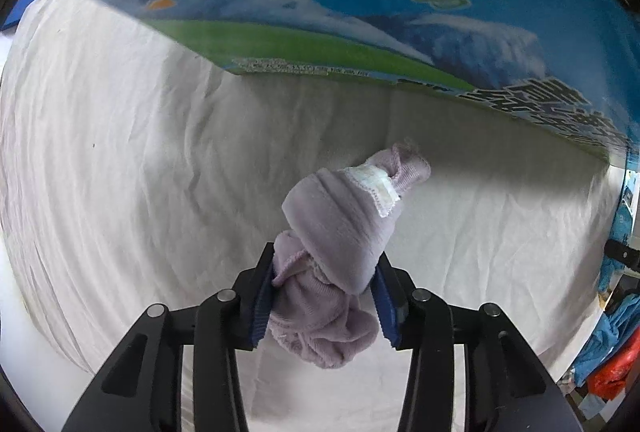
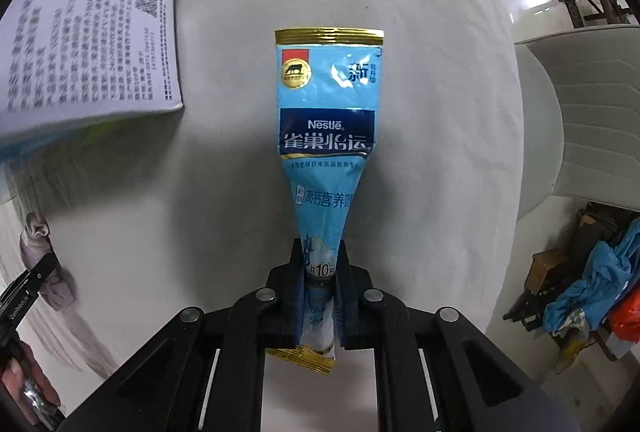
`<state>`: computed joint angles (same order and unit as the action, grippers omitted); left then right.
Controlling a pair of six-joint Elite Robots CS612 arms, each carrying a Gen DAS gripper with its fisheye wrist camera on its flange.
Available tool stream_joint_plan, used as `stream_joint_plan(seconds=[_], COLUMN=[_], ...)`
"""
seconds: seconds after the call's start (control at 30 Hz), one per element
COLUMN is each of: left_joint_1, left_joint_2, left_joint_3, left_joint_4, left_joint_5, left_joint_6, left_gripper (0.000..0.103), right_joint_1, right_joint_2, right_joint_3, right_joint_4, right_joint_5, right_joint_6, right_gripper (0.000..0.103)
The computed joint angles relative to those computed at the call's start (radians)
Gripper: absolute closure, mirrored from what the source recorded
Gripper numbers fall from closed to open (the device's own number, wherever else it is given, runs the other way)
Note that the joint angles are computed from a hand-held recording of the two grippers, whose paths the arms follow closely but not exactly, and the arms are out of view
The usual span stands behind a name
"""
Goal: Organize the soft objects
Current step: 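Grasp the lilac towel with the left tool while the right grasps the blue Nestlé pouch, then carry the towel and pouch into the box and open both tools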
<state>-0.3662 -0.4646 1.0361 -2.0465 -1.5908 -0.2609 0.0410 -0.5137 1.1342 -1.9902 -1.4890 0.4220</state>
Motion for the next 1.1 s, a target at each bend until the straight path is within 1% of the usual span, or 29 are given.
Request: stream_joint_plan(seconds=[0.03, 0.1, 0.13, 0.27, 0.3, 0.37, 0.47, 0.5, 0.6, 0.7, 0.73, 0.83, 0.9, 0.93, 0.97, 1.07, 1.1], left_joint_1=[0.001, -0.002, 0.002, -0.001, -0.003, -0.006, -0.015, -0.009, -0.015, -0.018, -0.019, -0.023, -0.028, -0.028, -0.029, -0.025, -0.024], left_joint_2=[-0.014, -0.028, -0.031, -0.067, -0.079, -0.102, -0.146, -0.165, -0.211, -0.242, -0.246, -0.277, -0.286, -0.295, -0.297, -0.303, -0.294], left_joint_3=[0.024, 0.049, 0.052, 0.107, 0.126, 0.160, 0.227, 0.246, 0.306, 0.337, 0.334, 0.351, 0.343, 0.342, 0.337, 0.306, 0.289], left_joint_4=[-0.014, -0.037, -0.046, -0.095, -0.113, -0.143, -0.200, -0.209, -0.262, -0.299, -0.302, -0.336, -0.346, -0.356, -0.361, -0.367, -0.372], left_joint_5=[-0.006, -0.010, -0.012, -0.019, -0.022, -0.027, -0.043, -0.053, -0.086, -0.126, -0.130, -0.159, -0.167, -0.175, -0.177, -0.181, -0.179], left_joint_6=[-0.002, -0.008, -0.003, -0.005, -0.007, -0.011, -0.017, -0.010, 0.001, 0.018, 0.026, 0.044, 0.048, 0.051, 0.051, 0.053, 0.051], left_gripper=[0.063, 0.063, 0.063, 0.063, 0.063, 0.063, 0.063, 0.063, 0.063, 0.063, 0.063, 0.063, 0.063, 0.063, 0.063, 0.063, 0.063], right_joint_1=[0.002, 0.003, 0.003, 0.000, -0.001, -0.003, -0.003, -0.003, -0.002, 0.001, 0.005, 0.016, 0.028, 0.032, 0.041, 0.051, 0.054], right_joint_2=[-0.006, -0.020, -0.029, -0.060, -0.072, -0.113, -0.159, -0.171, -0.211, -0.244, -0.255, -0.273, -0.276, -0.271, -0.264, -0.265, -0.261], right_joint_3=[0.012, 0.037, 0.053, 0.103, 0.120, 0.182, 0.249, 0.266, 0.316, 0.347, 0.356, 0.346, 0.323, 0.292, 0.268, 0.234, 0.217], right_joint_4=[-0.012, -0.036, -0.050, -0.108, -0.122, -0.166, -0.226, -0.243, -0.303, -0.359, -0.374, -0.393, -0.394, -0.378, -0.375, -0.383, -0.381], right_joint_5=[-0.001, 0.013, 0.017, 0.040, 0.047, 0.068, 0.119, 0.132, 0.185, 0.229, 0.240, 0.260, 0.269, 0.272, 0.275, 0.275, 0.270], right_joint_6=[0.001, 0.009, 0.012, 0.016, 0.014, 0.014, 0.017, 0.018, 0.026, 0.024, 0.023, 0.009, -0.007, -0.012, -0.010, -0.025, -0.030], right_gripper=[0.091, 0.091, 0.091, 0.091, 0.091, 0.091, 0.091, 0.091, 0.091, 0.091, 0.091, 0.091, 0.091, 0.091, 0.091, 0.091, 0.091])
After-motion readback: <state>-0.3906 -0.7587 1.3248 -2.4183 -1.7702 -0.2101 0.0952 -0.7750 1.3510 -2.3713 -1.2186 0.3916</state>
